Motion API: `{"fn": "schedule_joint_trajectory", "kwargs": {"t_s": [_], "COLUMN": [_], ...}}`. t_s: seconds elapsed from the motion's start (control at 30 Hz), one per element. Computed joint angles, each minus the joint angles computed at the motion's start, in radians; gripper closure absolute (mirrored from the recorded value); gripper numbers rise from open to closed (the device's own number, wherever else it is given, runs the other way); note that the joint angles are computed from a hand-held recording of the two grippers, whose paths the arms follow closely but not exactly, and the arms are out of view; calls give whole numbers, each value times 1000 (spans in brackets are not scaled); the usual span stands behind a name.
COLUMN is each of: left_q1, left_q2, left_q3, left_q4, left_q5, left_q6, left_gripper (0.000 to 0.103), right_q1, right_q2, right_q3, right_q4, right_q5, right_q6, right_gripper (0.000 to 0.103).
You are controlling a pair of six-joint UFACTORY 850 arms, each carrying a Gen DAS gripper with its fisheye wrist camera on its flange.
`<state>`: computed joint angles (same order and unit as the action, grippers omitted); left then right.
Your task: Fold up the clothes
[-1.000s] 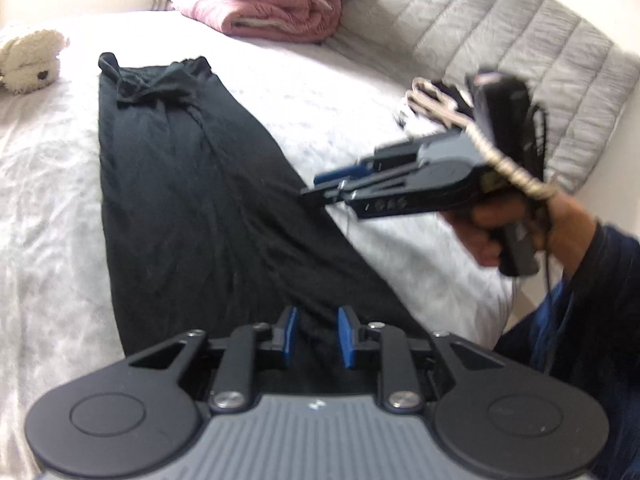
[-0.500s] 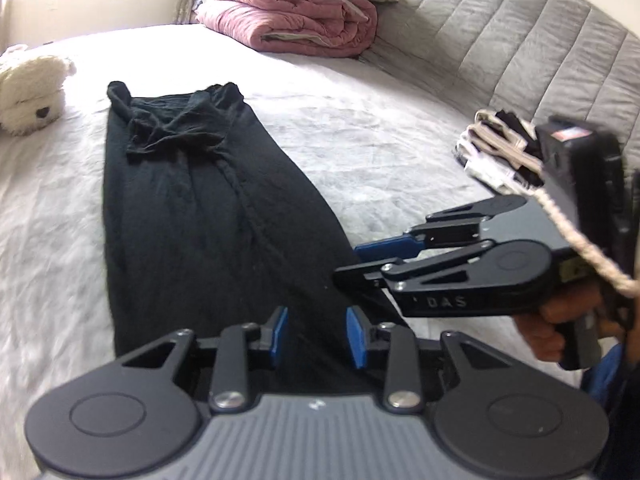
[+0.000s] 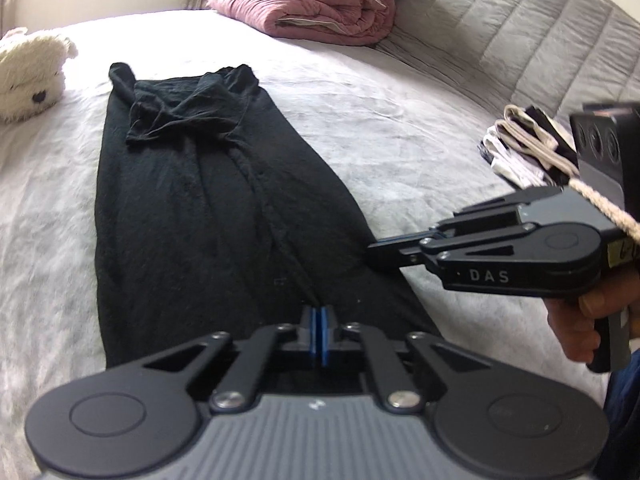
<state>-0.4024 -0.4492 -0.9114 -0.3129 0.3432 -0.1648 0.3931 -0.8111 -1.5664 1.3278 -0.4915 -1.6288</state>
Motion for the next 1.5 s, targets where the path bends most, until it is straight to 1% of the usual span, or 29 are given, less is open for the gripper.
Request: {"fn": "schedule_joint_trajectory", "kwargs": {"t_s": [0.03, 0.17, 0.23, 0.33, 0.43, 0.47, 0.53, 0.57, 0.6, 0.67, 0.77, 0.83, 0.87, 0.9, 0.97, 1.03, 1.07, 1.1, 1.13, 1.17, 1.23, 1.37, 1.43, 1.5], "left_q1": [-2, -23, -34, -46, -42, -40, -30, -25, -22, -14, 5, 11, 14, 20, 31, 33, 33, 33, 34, 34, 31, 20, 17, 14], "left_q2": [2, 3, -4, -9, -6, -3, 6, 10, 12, 16, 11, -4, -12, -22, -42, -58, -62, -66, -65, -64, -58, -48, -55, -70], "left_q3": [2, 1, -4, -8, -5, -6, -4, -1, 1, 2, -8, -29, -41, -52, -73, -88, -90, -91, -88, -84, -74, -63, -71, -82], "left_q4": [-25, -224, -296, -356, -305, -305, -261, -236, -219, -179, -68, -81, -86, -69, -18, -24, -43, -48, -42, -46, -80, -157, -204, -250], "left_q5": [1, 16, 25, 40, 29, 24, 12, 16, 21, 26, 19, 11, 6, -1, -14, -17, -10, -4, 3, 12, 36, 92, 86, 74], "left_q6": [20, 230, 314, 393, 381, 383, 331, 298, 276, 227, 100, 122, 131, 118, 71, 80, 97, 99, 91, 94, 130, 210, 273, 328], "left_gripper": [101, 101, 101, 101, 98, 96, 89, 81, 76, 75, 74, 74, 74, 74, 74, 76, 86, 97, 100, 101, 102, 102, 102, 102], "right_q1": [-1, -5, -5, -6, -13, -13, -15, -16, -17, -18, -23, -26, -27, -29, -31, -25, -21, -16, -10, -8, -9, -4, 0, 6], "right_q2": [3, -1, -4, 2, -3, -8, -12, -13, -15, -21, -45, -62, -69, -77, -88, -92, -92, -91, -90, -90, -92, -66, -61, -76], "right_q3": [4, -2, -5, 3, -7, -15, -20, -22, -25, -36, -76, -102, -114, -125, -143, -148, -148, -146, -143, -143, -143, -109, -102, -120], "right_q4": [8, 5, 0, 21, -13, -35, -30, -27, -21, -13, -42, -55, -54, -53, -44, -40, -39, -37, -36, -29, 0, 117, 157, 92], "right_q5": [4, 4, 7, 14, -28, -41, -49, -54, -52, -42, -66, -85, -95, -104, -120, -110, -94, -68, -43, -30, -29, 4, 30, 50], "right_q6": [0, 34, 44, 27, 37, 53, 59, 62, 65, 77, 145, 178, 189, 199, 207, 199, 192, 185, 177, 171, 152, 33, 0, 72], "right_gripper": [102, 103, 103, 103, 102, 100, 92, 90, 89, 89, 88, 86, 82, 73, 60, 60, 64, 82, 93, 101, 102, 102, 102, 102]}}
